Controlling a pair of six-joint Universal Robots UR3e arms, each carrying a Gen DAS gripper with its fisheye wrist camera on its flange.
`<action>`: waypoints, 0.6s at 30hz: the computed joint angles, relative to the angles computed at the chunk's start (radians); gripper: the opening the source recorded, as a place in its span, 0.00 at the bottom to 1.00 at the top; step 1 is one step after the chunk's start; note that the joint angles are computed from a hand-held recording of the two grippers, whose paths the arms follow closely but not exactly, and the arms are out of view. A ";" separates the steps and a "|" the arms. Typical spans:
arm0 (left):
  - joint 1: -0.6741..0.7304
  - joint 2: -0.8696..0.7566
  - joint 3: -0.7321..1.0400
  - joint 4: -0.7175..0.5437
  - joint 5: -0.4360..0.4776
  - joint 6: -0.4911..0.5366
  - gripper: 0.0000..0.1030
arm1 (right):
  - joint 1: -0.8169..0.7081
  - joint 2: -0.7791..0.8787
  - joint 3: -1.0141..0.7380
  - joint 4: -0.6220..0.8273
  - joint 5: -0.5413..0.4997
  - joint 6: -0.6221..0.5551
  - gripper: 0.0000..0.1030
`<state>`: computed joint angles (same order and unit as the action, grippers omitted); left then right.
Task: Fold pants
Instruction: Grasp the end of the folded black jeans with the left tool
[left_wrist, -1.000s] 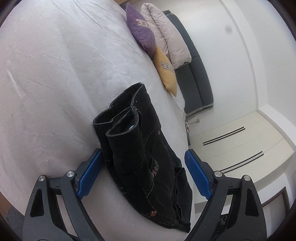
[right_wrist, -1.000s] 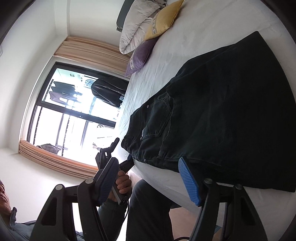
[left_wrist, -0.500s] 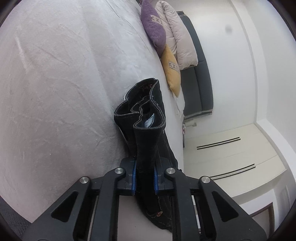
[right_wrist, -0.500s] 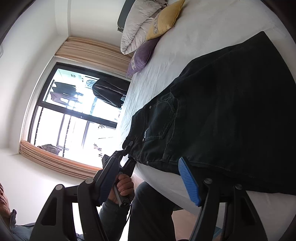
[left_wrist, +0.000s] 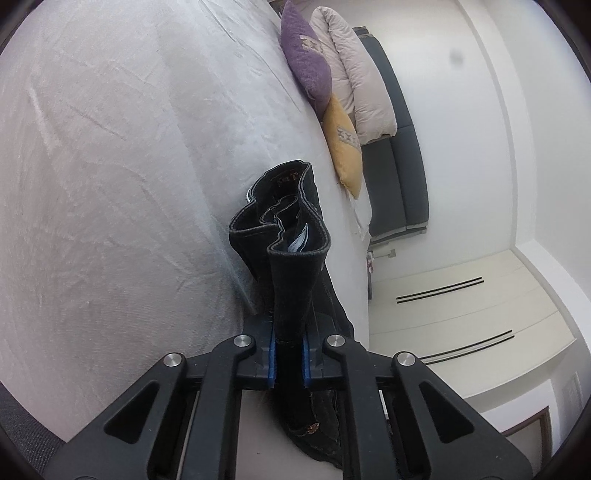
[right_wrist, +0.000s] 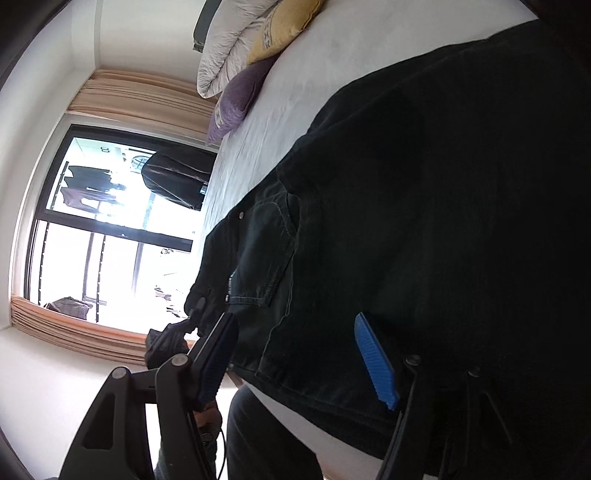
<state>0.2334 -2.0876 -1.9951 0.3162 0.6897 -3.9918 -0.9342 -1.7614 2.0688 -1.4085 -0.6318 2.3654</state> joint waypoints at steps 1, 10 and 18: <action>0.005 0.028 -0.024 -0.011 -0.003 0.010 0.07 | 0.000 -0.003 0.008 -0.007 0.003 -0.010 0.66; -0.039 0.128 0.014 -0.129 0.061 0.065 0.07 | -0.036 -0.016 -0.077 0.173 0.018 -0.087 0.79; -0.236 0.234 0.302 -0.460 0.243 0.240 0.07 | -0.105 0.049 -0.267 0.389 0.074 -0.169 0.84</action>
